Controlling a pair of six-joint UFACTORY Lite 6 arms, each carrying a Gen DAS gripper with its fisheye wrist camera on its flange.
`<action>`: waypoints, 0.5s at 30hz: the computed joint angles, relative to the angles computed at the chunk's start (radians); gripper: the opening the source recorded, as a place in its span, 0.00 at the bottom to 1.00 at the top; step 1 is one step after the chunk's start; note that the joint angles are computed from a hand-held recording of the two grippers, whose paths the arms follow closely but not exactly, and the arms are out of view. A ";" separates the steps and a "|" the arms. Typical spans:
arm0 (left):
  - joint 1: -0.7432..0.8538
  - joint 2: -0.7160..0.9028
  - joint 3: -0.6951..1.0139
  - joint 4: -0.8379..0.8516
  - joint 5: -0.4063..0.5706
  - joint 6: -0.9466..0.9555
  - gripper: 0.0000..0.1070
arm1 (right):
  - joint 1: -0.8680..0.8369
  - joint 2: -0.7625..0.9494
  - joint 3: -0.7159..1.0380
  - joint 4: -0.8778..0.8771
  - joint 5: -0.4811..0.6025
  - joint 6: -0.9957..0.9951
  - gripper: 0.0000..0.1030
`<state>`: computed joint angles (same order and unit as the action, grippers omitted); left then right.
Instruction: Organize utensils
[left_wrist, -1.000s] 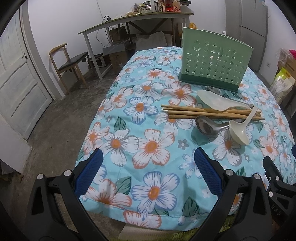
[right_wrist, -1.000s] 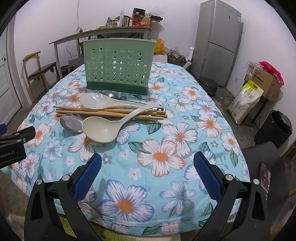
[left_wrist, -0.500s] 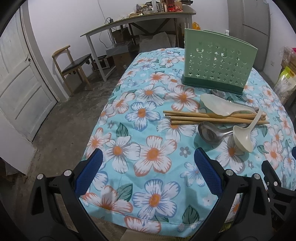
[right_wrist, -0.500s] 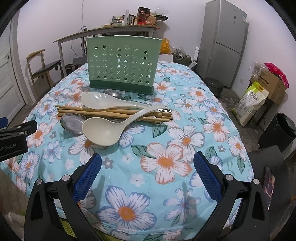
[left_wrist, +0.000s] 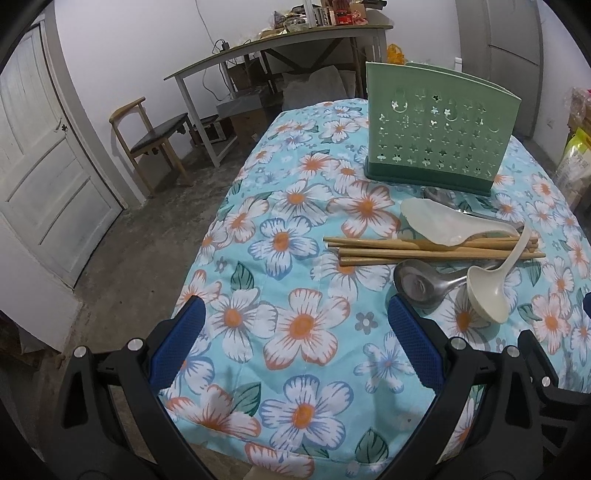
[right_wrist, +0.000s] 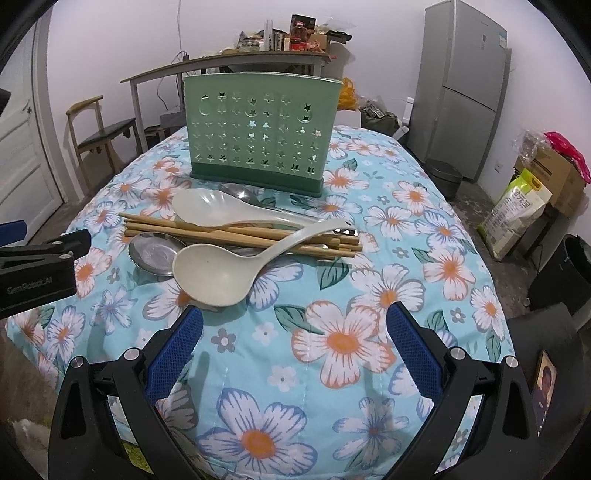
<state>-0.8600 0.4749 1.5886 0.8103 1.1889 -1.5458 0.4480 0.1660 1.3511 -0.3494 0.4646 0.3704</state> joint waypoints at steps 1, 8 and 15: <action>0.004 0.005 0.008 -0.003 0.002 0.005 0.89 | 0.002 -0.001 0.001 -0.002 0.000 -0.002 0.94; 0.053 -0.038 -0.052 -0.001 -0.070 -0.005 0.89 | 0.003 -0.018 -0.002 -0.003 -0.002 -0.033 0.94; 0.076 -0.137 -0.198 0.075 -0.217 -0.048 0.89 | 0.013 -0.023 -0.014 0.067 0.002 -0.122 0.94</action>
<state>-0.7845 0.3377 1.3904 0.8853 0.9723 -1.5937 0.4612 0.1434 1.3375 -0.2821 0.4665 0.2481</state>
